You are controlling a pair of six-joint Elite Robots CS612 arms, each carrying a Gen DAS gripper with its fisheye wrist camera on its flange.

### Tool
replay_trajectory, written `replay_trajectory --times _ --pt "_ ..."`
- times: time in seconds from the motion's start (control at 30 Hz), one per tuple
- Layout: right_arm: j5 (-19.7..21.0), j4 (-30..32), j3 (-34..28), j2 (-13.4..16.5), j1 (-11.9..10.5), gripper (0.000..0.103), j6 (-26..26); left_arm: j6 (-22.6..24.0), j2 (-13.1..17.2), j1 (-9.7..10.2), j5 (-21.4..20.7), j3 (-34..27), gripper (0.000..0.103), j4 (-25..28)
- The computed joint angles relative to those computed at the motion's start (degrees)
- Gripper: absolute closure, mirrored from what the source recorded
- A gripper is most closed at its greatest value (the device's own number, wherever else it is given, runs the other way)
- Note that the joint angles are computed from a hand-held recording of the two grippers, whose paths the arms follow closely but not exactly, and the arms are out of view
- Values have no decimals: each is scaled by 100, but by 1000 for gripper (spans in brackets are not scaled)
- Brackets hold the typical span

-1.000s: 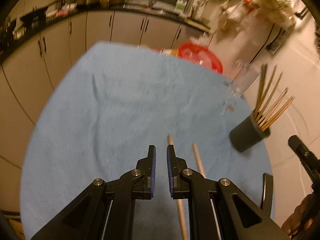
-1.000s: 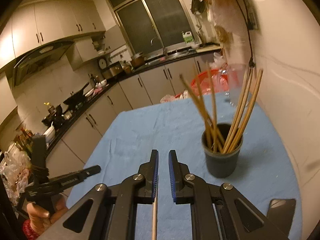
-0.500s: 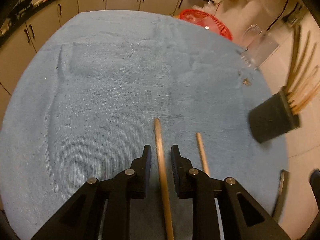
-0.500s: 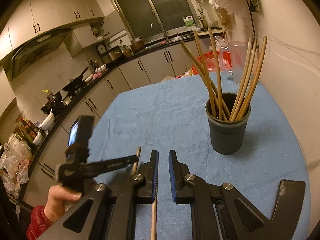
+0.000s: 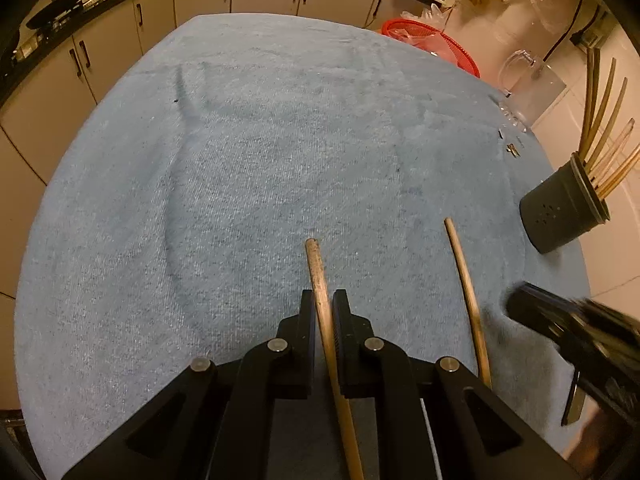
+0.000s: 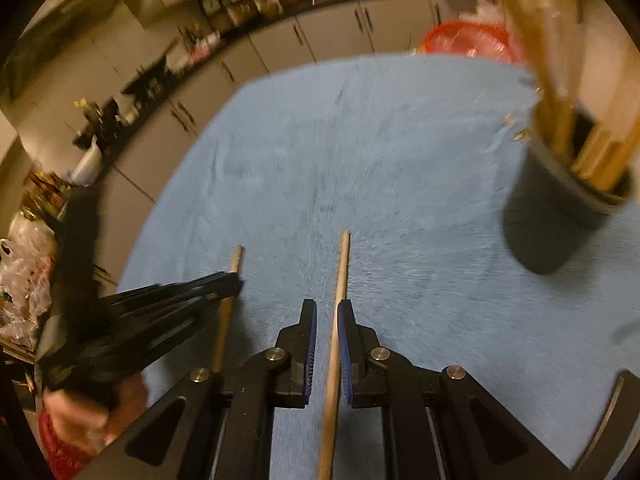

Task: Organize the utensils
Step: 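Grasp one chopstick with the left tool while the right tool grasps one, then lift the chopsticks with both tools and carry them over the holder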

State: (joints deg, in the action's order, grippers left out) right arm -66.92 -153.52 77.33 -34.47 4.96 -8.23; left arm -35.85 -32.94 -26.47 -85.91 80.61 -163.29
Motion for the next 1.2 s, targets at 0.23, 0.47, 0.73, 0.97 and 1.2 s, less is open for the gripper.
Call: replay_trajectory --times 0.23,0.47,0.73,0.97,1.2 --pt "-608 649 -719 348 190 90 -75 50 28 17 -53 -42 94 -59" --pt "-922 954 -1015 509 284 89 -20 83 77 27 21 -120 94 -89" --pt "-121 -53 -525 313 60 96 179 228 -59 -3 -53 139 96 -740" --pt "532 -2999 885 -378 -182 96 486 475 -497 -200 254 759 96 -2029" --pt "644 -4451 1589 -718 -292 96 834 706 -775 -389 677 1080 96 -2533"
